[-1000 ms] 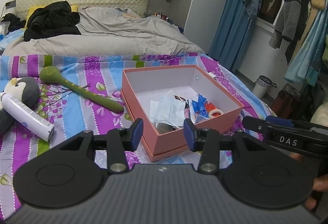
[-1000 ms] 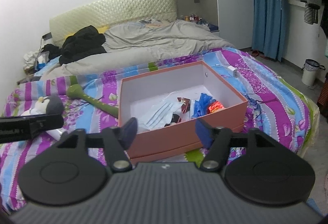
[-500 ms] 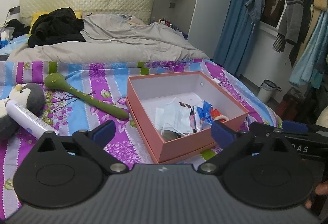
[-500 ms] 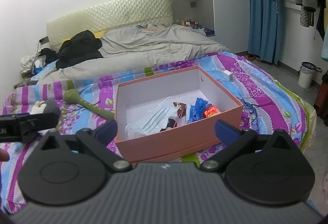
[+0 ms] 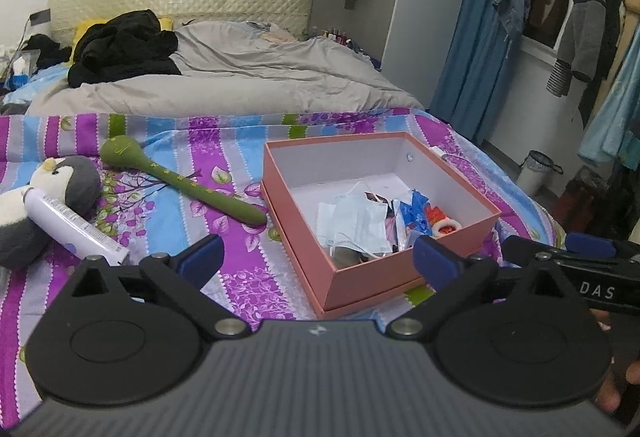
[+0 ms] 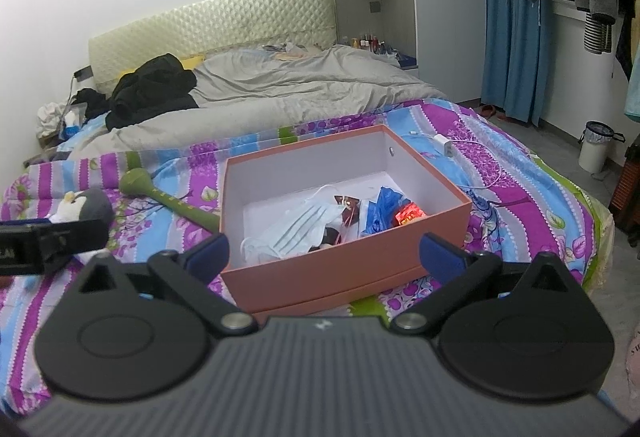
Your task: Organize soft objects
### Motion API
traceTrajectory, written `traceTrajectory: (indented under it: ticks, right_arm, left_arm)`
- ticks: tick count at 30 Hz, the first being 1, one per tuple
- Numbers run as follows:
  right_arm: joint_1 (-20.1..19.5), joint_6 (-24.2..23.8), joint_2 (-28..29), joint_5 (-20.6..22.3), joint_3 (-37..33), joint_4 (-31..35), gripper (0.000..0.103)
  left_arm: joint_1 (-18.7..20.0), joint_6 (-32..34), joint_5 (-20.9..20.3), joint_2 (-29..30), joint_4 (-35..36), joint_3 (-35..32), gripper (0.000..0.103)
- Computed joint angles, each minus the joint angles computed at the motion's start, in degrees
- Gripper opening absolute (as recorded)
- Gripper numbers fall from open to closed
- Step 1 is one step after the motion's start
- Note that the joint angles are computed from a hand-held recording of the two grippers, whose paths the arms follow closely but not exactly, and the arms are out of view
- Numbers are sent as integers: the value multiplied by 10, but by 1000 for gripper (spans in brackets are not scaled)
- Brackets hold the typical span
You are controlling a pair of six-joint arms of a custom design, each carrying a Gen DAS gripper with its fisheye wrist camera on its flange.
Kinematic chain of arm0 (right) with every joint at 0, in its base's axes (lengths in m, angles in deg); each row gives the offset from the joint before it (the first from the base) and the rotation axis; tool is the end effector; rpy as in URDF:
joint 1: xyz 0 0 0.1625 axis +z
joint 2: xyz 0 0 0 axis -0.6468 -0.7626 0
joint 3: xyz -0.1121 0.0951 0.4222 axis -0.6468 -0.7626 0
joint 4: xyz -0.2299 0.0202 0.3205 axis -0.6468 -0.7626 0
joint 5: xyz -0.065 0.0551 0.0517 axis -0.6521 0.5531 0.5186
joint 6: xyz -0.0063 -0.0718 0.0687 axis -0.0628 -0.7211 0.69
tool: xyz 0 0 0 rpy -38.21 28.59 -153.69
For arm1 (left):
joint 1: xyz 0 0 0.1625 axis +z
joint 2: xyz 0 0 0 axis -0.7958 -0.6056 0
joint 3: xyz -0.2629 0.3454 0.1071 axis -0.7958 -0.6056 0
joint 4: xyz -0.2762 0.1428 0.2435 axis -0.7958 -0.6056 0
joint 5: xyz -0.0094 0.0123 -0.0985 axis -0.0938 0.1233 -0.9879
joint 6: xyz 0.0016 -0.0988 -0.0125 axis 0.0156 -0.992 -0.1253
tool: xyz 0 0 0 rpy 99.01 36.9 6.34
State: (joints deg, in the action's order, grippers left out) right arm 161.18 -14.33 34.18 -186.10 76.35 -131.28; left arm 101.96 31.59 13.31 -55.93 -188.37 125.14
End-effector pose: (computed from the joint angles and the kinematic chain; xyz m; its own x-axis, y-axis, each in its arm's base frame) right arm 0.4224 -0.5773 0.1736 -0.7730 -0.0840 0.6288 -0.5699 0.5273 -0.6302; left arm -0.2338 -0.5911 0.4163 -0.8023 0.0671 -0.5932 0.5087 0.5967 -0.6206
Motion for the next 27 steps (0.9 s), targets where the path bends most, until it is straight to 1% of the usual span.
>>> traceTrajectory:
  ticks: [4, 13, 20, 27]
  right_arm:
    - [-2, -3, 1, 1, 1, -6, 103]
    - [-2, -4, 2, 0, 2, -8, 103]
    - [0, -8, 2, -1, 3, -16, 103]
    - [-1, -1, -1, -3, 7, -9, 103]
  left_arm:
    - [4, -10, -3, 0, 12, -5, 102]
    - [3, -6, -3, 3, 20, -9, 102]
    - [2, 6, -6, 4, 12, -5, 102]
    - [-2, 15, -9, 6, 6, -2, 103]
